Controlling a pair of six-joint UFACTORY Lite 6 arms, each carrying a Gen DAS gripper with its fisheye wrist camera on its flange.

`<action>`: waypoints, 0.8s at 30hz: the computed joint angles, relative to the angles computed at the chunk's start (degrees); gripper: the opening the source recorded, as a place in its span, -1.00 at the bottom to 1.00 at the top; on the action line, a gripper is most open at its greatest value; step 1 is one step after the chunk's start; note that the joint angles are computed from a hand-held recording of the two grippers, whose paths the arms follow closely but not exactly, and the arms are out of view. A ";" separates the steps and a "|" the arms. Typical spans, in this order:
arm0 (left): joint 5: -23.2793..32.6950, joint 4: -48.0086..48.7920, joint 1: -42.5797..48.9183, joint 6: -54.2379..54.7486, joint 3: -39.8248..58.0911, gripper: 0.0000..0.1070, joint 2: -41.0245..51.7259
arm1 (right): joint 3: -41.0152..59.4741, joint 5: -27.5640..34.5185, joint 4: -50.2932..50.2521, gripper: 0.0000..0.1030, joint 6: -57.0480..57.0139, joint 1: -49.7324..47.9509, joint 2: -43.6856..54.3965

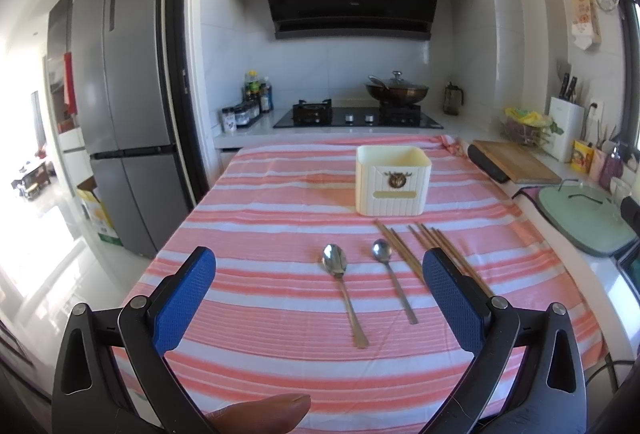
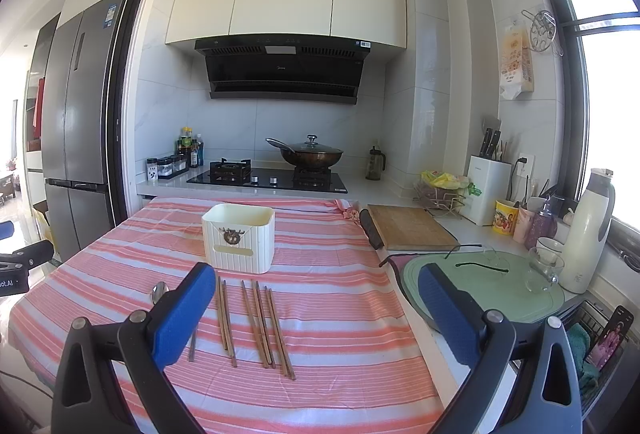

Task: Organize utensils

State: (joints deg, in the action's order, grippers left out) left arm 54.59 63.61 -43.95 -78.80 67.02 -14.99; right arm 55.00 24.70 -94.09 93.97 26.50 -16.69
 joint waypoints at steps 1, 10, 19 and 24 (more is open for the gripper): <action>0.04 -0.01 -0.01 0.04 0.05 0.92 0.03 | 0.00 0.00 0.00 1.00 0.00 0.00 0.00; 0.04 -0.30 0.36 0.46 1.00 0.92 0.58 | 0.97 -0.46 -0.67 1.00 0.30 -0.25 1.03; -0.02 -0.57 0.51 0.83 1.21 0.92 0.53 | 1.16 -0.40 -1.60 1.00 1.08 -0.31 1.40; 0.18 -0.74 0.46 0.95 2.10 0.92 1.07 | 1.43 -0.30 -0.94 1.00 0.14 -0.09 1.39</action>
